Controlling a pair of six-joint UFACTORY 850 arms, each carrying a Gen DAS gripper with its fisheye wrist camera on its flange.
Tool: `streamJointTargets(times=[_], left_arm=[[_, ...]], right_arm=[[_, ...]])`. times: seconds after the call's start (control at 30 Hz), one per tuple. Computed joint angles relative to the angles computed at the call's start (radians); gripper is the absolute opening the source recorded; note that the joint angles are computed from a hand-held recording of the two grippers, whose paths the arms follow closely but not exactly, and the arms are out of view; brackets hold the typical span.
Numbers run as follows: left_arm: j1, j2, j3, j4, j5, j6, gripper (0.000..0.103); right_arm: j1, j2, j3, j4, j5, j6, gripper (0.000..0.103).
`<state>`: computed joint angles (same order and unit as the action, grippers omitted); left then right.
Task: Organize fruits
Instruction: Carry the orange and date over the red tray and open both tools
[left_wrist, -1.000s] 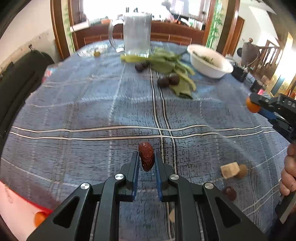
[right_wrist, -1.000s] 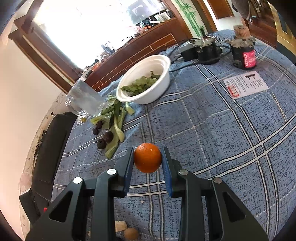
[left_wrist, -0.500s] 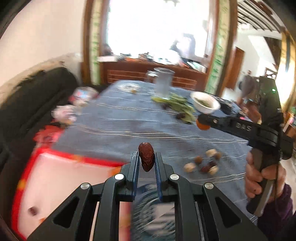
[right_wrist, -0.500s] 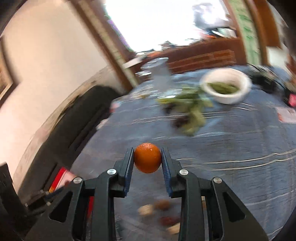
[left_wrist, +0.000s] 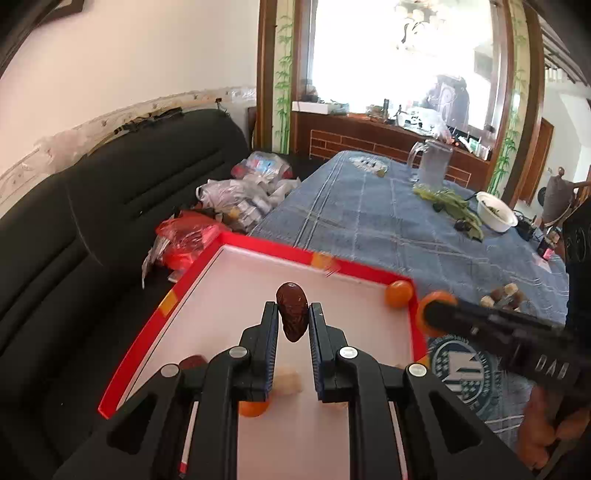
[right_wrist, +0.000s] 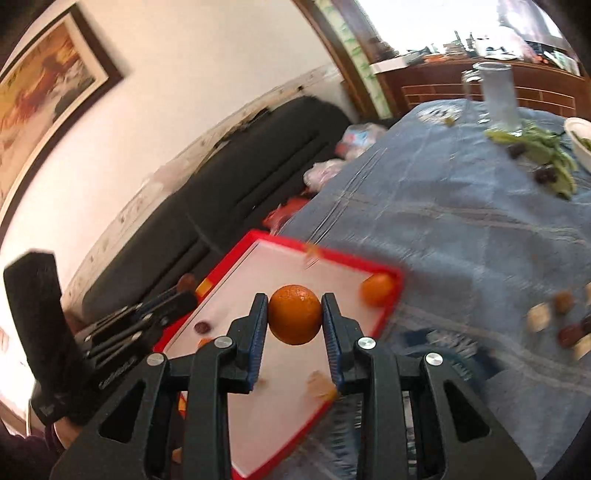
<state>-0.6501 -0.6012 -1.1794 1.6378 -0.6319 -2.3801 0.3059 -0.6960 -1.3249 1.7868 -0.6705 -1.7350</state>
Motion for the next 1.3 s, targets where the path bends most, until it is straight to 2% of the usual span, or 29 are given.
streamJointTargets(times=[0.2, 0.43, 0.63, 1.03, 1.3], left_arm=[[0.009, 0.015, 0.054, 0.004, -0.008, -0.026, 0.015], [0.015, 0.011, 0.066, -0.034, -0.038, -0.027, 0.015], [0.017, -0.012, 0.048, -0.087, -0.034, 0.02, 0.015], [0.015, -0.049, 0.016, -0.189, -0.018, 0.128, 0.017], [0.001, -0.061, -0.003, -0.236, -0.052, 0.176, 0.018]], right_arm=[[0.048, -0.022, 0.017, 0.012, 0.026, -0.04, 0.032], [0.038, -0.071, 0.008, 0.042, -0.036, -0.099, 0.032], [0.035, -0.072, 0.01, 0.032, -0.026, -0.089, 0.032], [0.089, -0.061, 0.031, 0.034, 0.089, -0.191, 0.032], [0.094, -0.058, 0.036, 0.035, 0.115, -0.192, 0.032]])
